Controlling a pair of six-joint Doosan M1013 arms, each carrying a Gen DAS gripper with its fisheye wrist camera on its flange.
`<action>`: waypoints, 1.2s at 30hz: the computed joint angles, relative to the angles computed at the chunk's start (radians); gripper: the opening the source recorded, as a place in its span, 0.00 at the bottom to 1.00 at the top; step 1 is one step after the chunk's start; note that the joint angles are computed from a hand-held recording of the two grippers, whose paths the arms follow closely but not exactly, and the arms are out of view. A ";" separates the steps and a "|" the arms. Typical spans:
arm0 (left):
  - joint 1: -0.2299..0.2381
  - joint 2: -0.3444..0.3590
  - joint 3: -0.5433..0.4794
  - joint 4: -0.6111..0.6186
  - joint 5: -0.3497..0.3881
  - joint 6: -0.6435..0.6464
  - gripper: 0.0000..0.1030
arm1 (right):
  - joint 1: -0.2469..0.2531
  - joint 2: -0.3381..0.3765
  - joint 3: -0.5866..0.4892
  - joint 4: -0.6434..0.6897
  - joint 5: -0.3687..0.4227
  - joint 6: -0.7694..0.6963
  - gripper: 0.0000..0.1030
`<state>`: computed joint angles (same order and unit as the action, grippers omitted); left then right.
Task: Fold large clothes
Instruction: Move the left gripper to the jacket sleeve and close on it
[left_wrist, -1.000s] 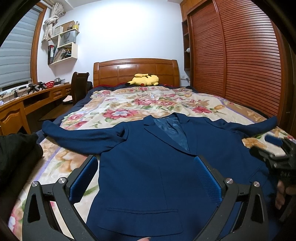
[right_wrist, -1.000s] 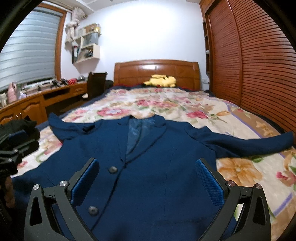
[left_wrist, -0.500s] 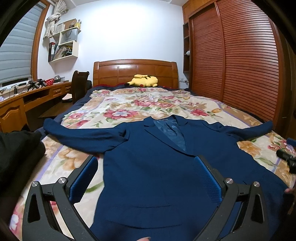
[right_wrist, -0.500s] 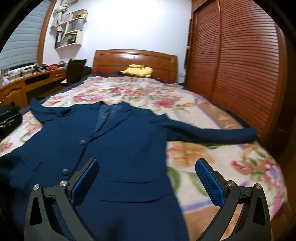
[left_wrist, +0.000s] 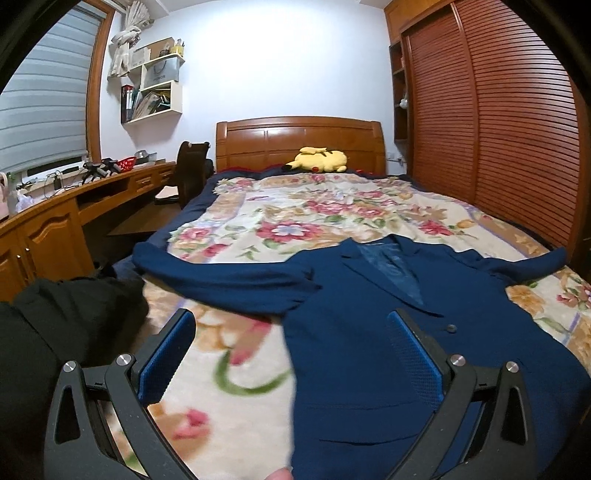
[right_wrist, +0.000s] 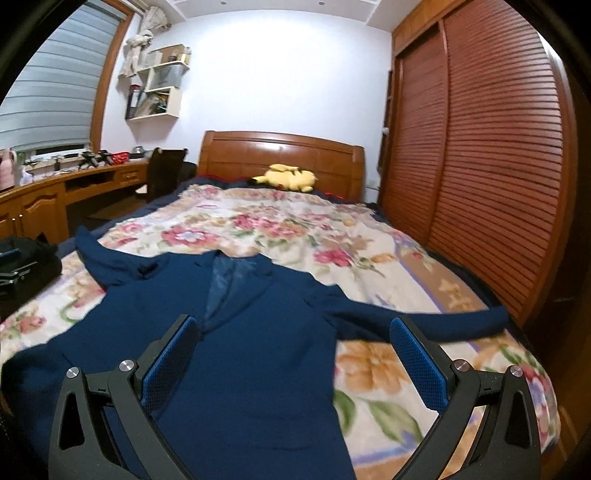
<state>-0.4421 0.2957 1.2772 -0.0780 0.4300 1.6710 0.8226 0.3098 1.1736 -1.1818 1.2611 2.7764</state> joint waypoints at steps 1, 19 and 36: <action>0.011 0.009 -0.017 -0.021 0.014 0.020 1.00 | -0.004 -0.006 0.012 -0.004 -0.016 0.007 1.00; 0.079 0.251 -0.364 -0.037 0.316 -0.007 0.81 | -0.154 0.034 -0.005 0.085 -0.353 -0.077 1.00; 0.091 0.534 -0.786 0.073 0.610 -0.121 0.59 | -0.278 0.101 0.000 0.401 -0.538 -0.297 1.00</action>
<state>-0.3507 0.8295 0.4916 -0.0045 1.0402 1.5499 0.5447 0.4113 1.1735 -0.7804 0.7229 2.4792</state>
